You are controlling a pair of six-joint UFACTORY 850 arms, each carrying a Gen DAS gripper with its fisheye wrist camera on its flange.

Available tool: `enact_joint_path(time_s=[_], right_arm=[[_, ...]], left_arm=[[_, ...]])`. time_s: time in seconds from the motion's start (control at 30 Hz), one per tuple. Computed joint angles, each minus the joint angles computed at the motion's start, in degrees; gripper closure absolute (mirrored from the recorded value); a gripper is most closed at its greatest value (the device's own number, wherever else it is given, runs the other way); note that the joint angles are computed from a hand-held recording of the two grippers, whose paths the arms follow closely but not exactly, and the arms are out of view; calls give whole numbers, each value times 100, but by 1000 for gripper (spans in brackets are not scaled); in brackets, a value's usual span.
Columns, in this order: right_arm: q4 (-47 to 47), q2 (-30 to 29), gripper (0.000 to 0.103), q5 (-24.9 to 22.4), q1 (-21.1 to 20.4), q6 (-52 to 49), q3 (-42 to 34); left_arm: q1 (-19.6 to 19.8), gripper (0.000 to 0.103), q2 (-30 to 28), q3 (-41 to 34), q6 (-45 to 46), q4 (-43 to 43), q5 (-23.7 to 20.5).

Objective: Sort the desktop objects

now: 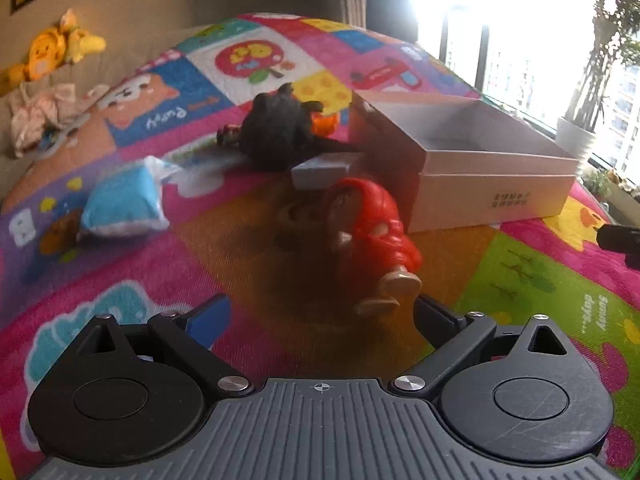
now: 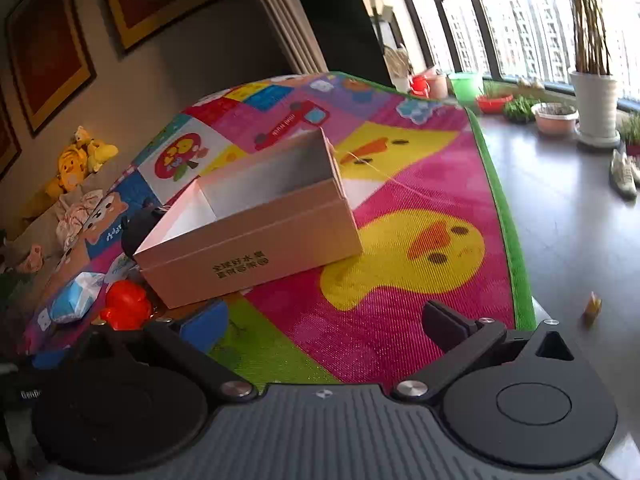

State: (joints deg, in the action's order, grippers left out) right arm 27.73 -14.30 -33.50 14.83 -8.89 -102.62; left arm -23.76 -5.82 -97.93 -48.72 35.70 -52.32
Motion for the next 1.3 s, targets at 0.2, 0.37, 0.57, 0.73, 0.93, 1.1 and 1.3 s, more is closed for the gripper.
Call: enact_joint_path(time_s=[0.2, 0.37, 0.57, 0.73, 0.93, 1.1, 1.3], right_arm=[[164, -16, 0, -39, -18, -57, 20], [197, -54, 0, -94, -60, 118, -22], [243, -314, 0, -758, -43, -379, -475], [293, -1312, 0, -1843, -78, -807, -2285], [-175, -2130, 0, -2241, -49, -740, -3562], [-325, -1865, 0, -2015, -168, -752, -3113], [-1022, -92, 0, 155, -206, -1959, -686]], left_arm=[[81, 1, -37, -25, -59, -222, -51], [64, 0, -70, -58, -44, -219, -83], [97, 0, -98, -85, 117, -304, -98], [60, 0, -205, -219, 214, -260, -274], [59, 0, -241, -262, 182, -236, -314], [66, 0, -239, -262, 179, -233, -320], [67, 0, -258, -287, 166, -230, -345]])
